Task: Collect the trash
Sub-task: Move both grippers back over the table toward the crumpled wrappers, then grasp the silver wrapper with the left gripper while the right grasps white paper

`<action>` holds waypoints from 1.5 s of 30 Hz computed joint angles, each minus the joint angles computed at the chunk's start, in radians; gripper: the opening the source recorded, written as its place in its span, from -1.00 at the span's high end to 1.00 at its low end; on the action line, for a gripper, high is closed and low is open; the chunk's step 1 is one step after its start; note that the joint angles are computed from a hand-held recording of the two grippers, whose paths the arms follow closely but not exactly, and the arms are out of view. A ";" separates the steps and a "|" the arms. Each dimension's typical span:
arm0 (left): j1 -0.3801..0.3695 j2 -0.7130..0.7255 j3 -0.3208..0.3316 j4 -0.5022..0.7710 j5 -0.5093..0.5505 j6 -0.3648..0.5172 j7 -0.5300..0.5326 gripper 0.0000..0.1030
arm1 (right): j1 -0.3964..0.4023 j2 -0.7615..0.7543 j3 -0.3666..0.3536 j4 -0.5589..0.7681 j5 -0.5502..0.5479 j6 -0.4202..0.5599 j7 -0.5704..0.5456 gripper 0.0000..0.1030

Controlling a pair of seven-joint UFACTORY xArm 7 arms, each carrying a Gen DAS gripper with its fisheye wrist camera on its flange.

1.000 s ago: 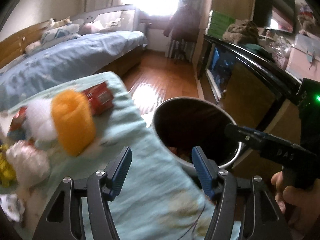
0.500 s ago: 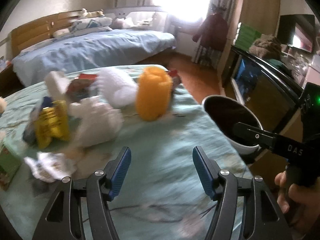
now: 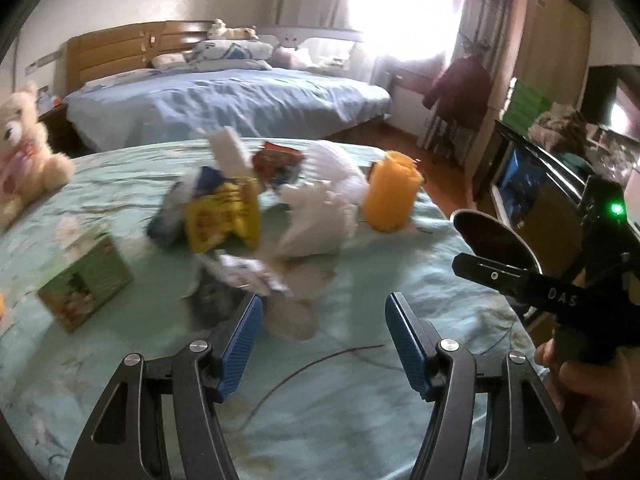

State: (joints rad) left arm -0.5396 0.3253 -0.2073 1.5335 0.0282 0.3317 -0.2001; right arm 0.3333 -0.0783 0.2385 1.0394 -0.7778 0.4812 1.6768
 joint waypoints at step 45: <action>0.043 0.168 0.017 0.222 -0.093 0.097 0.063 0.74 | 0.190 0.251 -0.204 0.239 0.149 -0.110 -0.284 1.00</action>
State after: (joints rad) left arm -0.4969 0.4930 -0.1899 1.7553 -0.0652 0.4289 -0.1375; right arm 0.5230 0.1727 0.0348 1.2781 -0.6293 0.3715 1.3927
